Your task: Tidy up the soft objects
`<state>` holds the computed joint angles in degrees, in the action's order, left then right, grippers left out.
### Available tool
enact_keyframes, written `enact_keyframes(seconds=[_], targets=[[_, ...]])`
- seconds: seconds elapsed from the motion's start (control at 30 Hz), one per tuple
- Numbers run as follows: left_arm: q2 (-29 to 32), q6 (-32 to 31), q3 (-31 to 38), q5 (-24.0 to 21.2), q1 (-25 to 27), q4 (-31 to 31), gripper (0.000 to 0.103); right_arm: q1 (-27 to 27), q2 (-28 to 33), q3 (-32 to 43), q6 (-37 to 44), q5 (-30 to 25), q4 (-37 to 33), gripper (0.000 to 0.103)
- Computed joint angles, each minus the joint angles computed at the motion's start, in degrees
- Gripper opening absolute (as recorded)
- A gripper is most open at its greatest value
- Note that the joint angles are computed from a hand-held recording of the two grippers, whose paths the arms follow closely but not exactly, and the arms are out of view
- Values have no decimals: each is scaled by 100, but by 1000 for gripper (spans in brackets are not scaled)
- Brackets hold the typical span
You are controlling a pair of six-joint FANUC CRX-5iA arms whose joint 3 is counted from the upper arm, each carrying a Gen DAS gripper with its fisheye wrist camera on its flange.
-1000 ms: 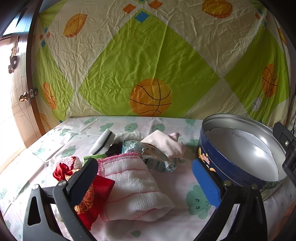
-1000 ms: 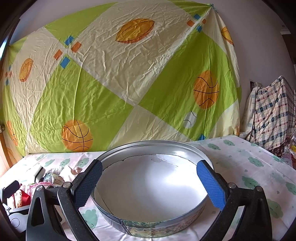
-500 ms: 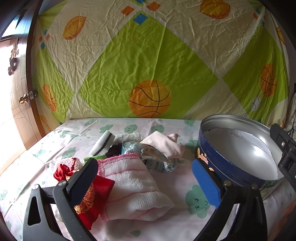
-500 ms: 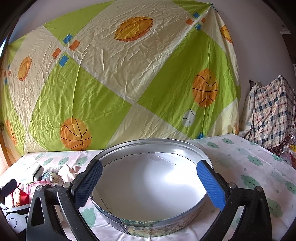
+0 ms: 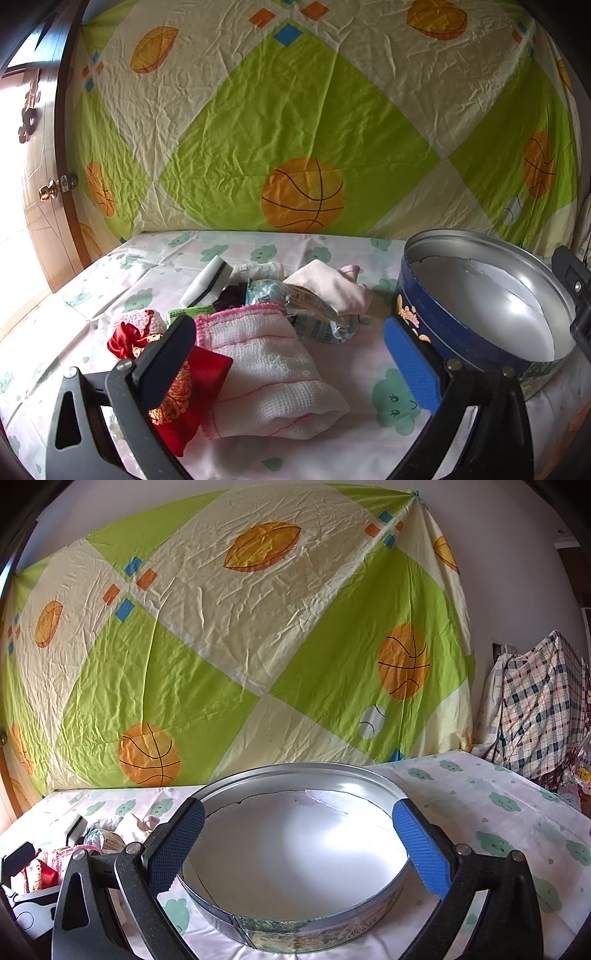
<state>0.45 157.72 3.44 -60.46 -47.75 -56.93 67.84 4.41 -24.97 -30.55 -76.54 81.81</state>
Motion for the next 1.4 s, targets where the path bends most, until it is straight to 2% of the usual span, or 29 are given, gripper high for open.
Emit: enact_keyframes(seconds=[0.33,0.5,0.57,0.7,0.87,0.93,1.03,1.1,1.23,1.3,1.33,1.4], targets=[[-85,65,-100,70,-3,11,103,-6,-2,-11,71,81,64,103],[-534,-127,-470,133,140,338,103,-103,-141,-189,25,659,374,103],[-862,-126,-734,157,223,401,103,-185,-220,-306,-71,1066,671,102],[-1474,-113,-1163,-264,401,370,103,-391,-316,-278,124,2483,854,102],[-1964,-132,-1503,-1141,672,259,103,-473,3,290,867,3912,421,102],[-2143,-193,-1648,-1304,869,321,103,-486,231,599,1101,4359,217,101],[-2421,-199,-1865,-1449,1116,419,103,-290,673,1236,2101,4599,-596,91],[-2603,-265,-1997,-1388,1346,586,103,-85,1028,1828,3345,4595,-1663,80],[-2821,-403,-2143,-1280,1634,837,103,202,1766,3073,5237,3826,-3406,73],[-2866,-426,-2180,-1292,1661,850,103,201,2014,3530,6035,3518,-4122,55],[-2877,-443,-2176,-1300,1664,868,103,219,2103,3671,6316,3356,-4314,50],[-2880,-476,-2183,-1235,1721,952,103,268,2171,3666,6426,3155,-4198,31]])
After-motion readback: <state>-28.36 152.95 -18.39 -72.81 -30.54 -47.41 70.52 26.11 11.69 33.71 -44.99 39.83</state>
